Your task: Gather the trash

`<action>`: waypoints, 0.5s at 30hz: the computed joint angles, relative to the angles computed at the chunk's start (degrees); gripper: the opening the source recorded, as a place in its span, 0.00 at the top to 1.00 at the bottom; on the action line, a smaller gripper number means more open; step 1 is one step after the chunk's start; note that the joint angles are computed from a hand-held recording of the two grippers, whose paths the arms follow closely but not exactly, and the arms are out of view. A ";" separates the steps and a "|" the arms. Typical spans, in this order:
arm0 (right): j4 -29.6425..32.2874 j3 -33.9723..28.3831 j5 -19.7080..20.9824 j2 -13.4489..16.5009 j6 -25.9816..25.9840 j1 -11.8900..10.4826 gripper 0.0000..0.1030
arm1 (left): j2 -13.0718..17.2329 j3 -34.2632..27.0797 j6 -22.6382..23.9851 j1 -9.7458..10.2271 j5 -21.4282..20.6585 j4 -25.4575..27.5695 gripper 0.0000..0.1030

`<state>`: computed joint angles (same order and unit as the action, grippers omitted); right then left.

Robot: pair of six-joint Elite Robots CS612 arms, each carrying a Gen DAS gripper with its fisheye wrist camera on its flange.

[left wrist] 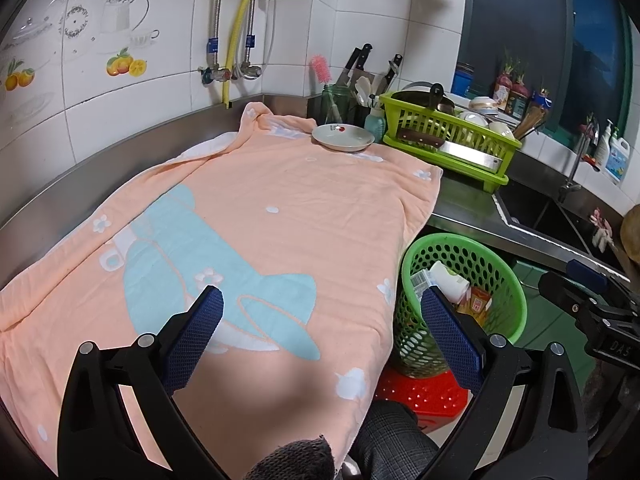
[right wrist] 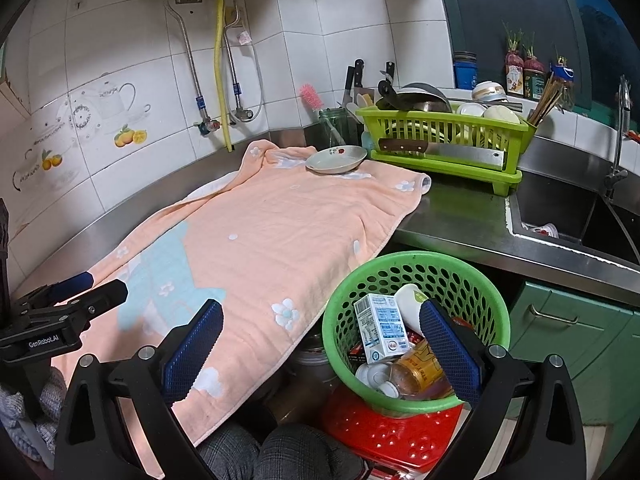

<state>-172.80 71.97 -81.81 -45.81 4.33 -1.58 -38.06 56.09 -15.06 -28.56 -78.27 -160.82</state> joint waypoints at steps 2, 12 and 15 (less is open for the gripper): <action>0.17 -0.02 0.24 0.00 0.09 -0.07 0.07 | -0.07 0.08 -0.15 -0.02 0.10 -0.04 0.05; 0.18 0.10 0.24 0.03 -0.12 -0.04 0.07 | -0.11 0.15 -0.30 -0.05 0.10 -0.11 0.05; 0.36 0.03 0.32 0.07 -0.06 0.02 0.07 | -0.12 0.13 -0.44 -0.05 0.10 0.01 0.05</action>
